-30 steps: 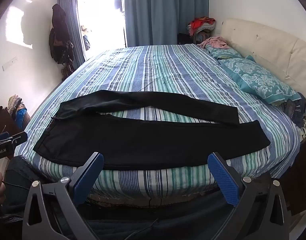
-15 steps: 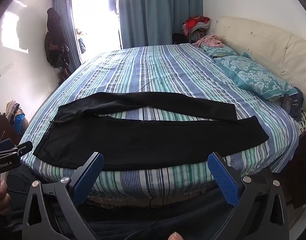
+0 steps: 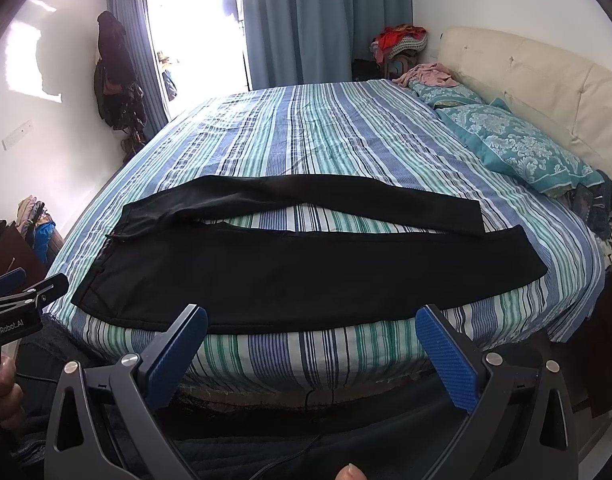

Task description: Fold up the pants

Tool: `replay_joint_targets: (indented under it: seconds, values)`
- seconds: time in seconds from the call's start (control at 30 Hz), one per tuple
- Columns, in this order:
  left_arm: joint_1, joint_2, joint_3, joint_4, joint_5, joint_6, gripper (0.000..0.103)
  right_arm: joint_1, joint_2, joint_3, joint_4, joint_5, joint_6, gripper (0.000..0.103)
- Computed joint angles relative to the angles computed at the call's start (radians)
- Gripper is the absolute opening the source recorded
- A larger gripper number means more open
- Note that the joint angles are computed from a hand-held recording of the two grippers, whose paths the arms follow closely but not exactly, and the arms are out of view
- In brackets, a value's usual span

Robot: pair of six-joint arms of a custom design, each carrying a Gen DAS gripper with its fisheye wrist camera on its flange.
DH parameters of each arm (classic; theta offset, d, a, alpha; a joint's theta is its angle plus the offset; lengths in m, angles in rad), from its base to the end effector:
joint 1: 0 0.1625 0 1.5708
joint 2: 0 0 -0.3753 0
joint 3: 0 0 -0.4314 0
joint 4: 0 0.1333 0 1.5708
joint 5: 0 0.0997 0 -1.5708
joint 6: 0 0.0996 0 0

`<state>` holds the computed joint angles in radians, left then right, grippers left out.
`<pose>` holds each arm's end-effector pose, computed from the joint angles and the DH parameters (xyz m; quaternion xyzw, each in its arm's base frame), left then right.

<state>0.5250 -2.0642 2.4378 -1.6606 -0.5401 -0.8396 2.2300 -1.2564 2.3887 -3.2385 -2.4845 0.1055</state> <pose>-0.1545 -0.3423 0.2585 0.1580 0.8496 -0.3225 0.3863 0.2978 -0.2955 0.1274 0.1243 -0.8644 0.3790 0.3061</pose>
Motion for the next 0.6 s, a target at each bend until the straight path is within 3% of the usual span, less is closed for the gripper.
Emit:
replay_joint_targets:
  seconds: [0.6]
  values:
    - [-0.01,-0.001,-0.001,0.006,0.002,-0.011,0.102,0.017,0.047,-0.023,-0.012,-0.094,-0.02,0.103]
